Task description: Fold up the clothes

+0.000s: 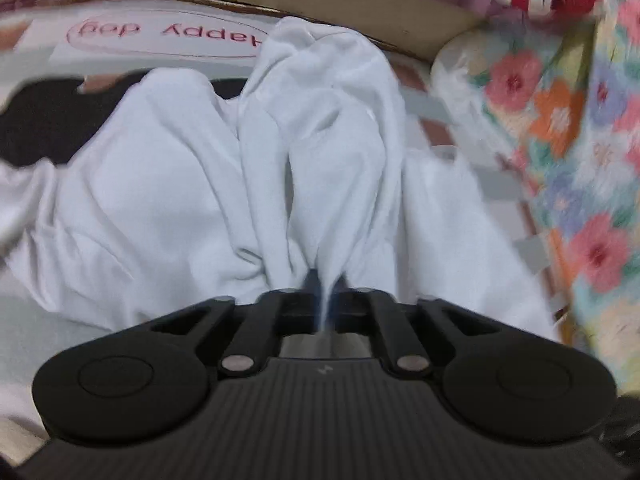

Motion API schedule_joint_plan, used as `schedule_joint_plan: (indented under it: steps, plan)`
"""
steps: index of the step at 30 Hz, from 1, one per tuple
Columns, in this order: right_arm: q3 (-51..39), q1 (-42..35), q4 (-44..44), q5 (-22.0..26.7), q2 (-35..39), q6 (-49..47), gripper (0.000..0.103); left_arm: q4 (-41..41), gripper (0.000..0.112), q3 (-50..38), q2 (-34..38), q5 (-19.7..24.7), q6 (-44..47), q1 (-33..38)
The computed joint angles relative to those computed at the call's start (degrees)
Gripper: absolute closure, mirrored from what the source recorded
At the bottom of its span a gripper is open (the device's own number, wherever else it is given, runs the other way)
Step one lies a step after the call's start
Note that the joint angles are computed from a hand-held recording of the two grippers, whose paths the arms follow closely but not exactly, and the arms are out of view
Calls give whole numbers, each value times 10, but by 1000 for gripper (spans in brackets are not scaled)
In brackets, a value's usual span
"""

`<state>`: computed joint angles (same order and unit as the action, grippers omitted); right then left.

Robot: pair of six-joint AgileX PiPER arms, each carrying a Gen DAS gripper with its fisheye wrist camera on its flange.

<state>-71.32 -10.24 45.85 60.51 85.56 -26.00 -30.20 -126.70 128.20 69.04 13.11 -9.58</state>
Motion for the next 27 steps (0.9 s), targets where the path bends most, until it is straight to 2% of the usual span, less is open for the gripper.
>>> schedule_joint_plan:
  steps: [1,5,7,11,14,16,22,25,27]
  plan:
    - [1,-4,-1,-3,-6,-1,91,13,109,31,-24,-29,11,-1]
    - [-12,0,-67,-26,-23,38,92,5,109,192,-174,-196,61,46]
    - [-17,-8,-85,-22,-22,60,92,1,109,236,-224,-245,50,86]
    - [-12,34,-136,-26,-3,107,88,-2,109,249,-253,-252,-2,171]
    - [-11,81,-176,-34,13,146,87,-16,109,229,-242,-242,0,209]
    - [-18,104,-196,-30,26,165,75,-26,109,235,-246,-252,7,224]
    - [-63,63,-175,24,17,108,64,-19,109,251,-273,-303,-13,283]
    - [-70,33,-175,11,5,101,63,-6,109,253,-274,-323,-27,314]
    - [-83,25,-190,-8,9,115,62,38,109,245,-266,-326,-52,320]
